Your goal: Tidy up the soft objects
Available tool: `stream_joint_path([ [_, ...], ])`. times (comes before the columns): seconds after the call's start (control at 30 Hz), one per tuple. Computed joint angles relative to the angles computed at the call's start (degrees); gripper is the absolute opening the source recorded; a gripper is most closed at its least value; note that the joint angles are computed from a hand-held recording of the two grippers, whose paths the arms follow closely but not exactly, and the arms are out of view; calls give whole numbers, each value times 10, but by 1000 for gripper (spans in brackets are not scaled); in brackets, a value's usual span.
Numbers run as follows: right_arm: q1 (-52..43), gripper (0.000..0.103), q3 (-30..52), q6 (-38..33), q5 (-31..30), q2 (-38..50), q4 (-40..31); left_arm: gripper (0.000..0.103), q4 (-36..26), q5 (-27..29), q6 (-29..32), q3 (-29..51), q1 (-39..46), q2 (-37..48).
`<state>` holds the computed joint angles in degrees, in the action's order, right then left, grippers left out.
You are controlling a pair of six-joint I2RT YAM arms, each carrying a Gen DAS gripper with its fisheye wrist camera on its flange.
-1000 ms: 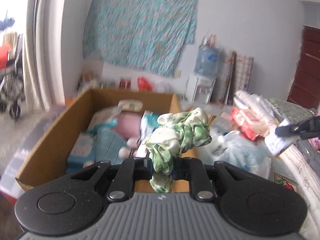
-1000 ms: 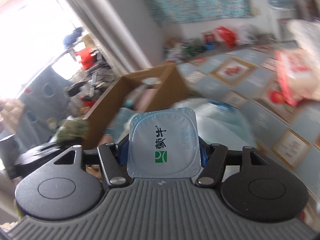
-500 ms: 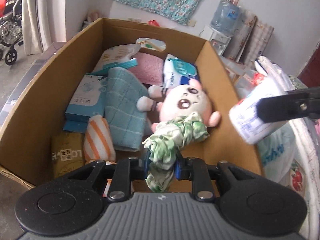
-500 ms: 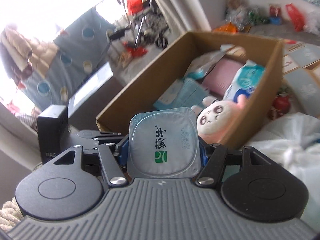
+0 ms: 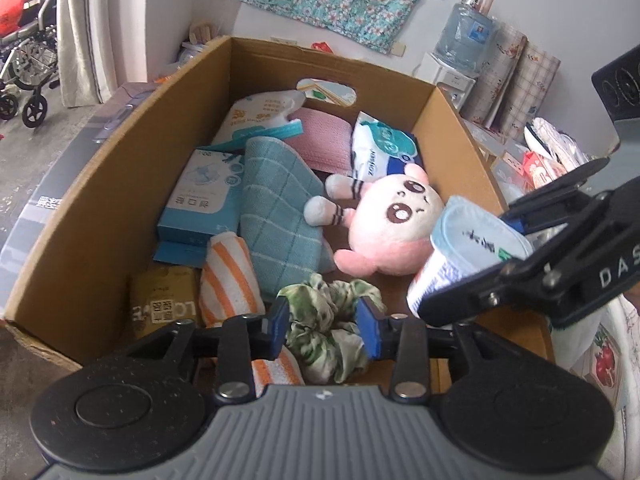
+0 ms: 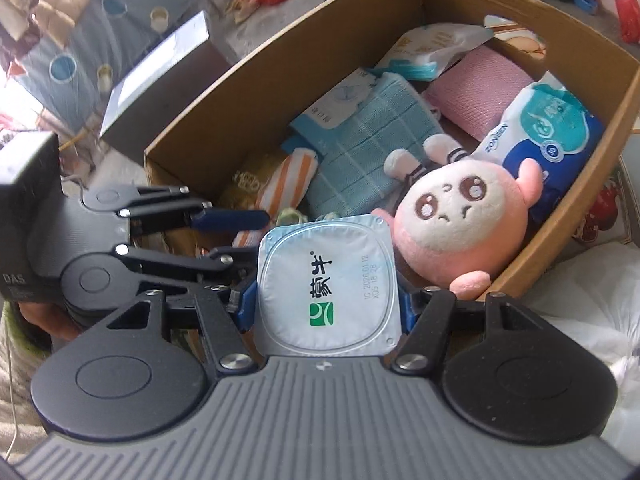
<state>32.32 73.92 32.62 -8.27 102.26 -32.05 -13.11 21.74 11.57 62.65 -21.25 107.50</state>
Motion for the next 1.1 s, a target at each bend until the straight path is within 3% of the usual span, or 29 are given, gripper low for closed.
stream_joint_path([
  [0.1,2,61,38,-28,-9,27,-36,60,13,-6,-9,-8,4,-6],
  [0.27,5,61,109,-75,-28,69,-110,65,5,4,-17,-2,12,-5],
  [0.4,7,62,133,-83,-11,72,-129,66,3,8,-25,0,13,-5],
  [0.6,4,62,75,-58,-17,25,-83,68,20,7,-37,-19,14,-23],
  [0.73,20,68,-31,-18,2,-67,3,76,54,-3,-48,-58,12,-65],
  [0.8,39,80,-99,13,36,-132,53,83,79,-16,-46,-91,6,-103],
  [0.9,97,89,-201,69,136,-236,114,96,119,-35,-60,-150,-4,-172],
  [1.0,181,101,-281,131,279,-319,144,103,156,-45,-73,-210,-14,-244],
  [1.1,276,102,-346,224,433,-372,157,103,180,-79,-86,-260,-41,-305],
])
